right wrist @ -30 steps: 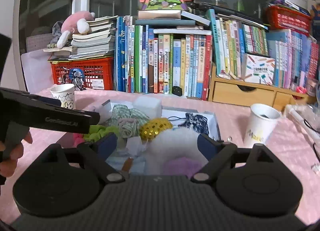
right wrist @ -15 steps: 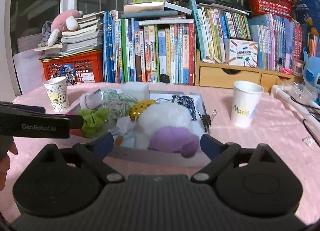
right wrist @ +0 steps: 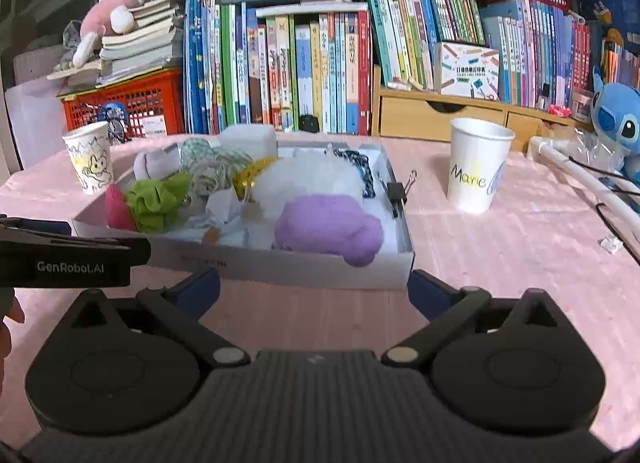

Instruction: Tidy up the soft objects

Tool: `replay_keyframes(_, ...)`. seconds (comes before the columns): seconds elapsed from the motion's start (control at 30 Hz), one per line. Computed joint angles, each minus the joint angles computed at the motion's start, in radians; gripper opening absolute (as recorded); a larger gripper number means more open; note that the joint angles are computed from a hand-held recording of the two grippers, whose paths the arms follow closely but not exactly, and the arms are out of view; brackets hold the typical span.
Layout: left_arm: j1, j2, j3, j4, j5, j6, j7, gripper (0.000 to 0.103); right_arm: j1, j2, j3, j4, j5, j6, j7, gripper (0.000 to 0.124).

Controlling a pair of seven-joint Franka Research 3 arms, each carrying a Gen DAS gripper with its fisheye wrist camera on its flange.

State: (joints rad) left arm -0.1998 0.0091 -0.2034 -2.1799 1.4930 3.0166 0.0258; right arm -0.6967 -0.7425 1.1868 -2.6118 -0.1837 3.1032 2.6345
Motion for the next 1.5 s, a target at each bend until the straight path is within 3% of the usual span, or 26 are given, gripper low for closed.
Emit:
replay_keyframes(0.33,-0.016,0.047,0.005,0.03,-0.018,-0.037,0.025,0.095,-0.058,0.033,0.05,0.04,-0.032,-0.064,0.017,0.103)
replay_keyframes(0.57,-0.026,0.069,0.019,0.034,-0.043,-0.029,0.034,0.098,-0.053,0.131,0.025,0.057,-0.069,-0.092,0.027,0.103)
replay_keyframes(0.73,-0.025,0.075,0.026,0.035,-0.063,-0.021,0.041,0.103,-0.05,0.143,0.018,0.06,-0.102,-0.096,0.051,0.103)
replay_keyframes(1.5,-0.027,0.075,0.03,0.034,-0.066,-0.018,0.043,0.103,-0.039,0.165,-0.004,0.066,-0.178,-0.103,0.107,0.103)
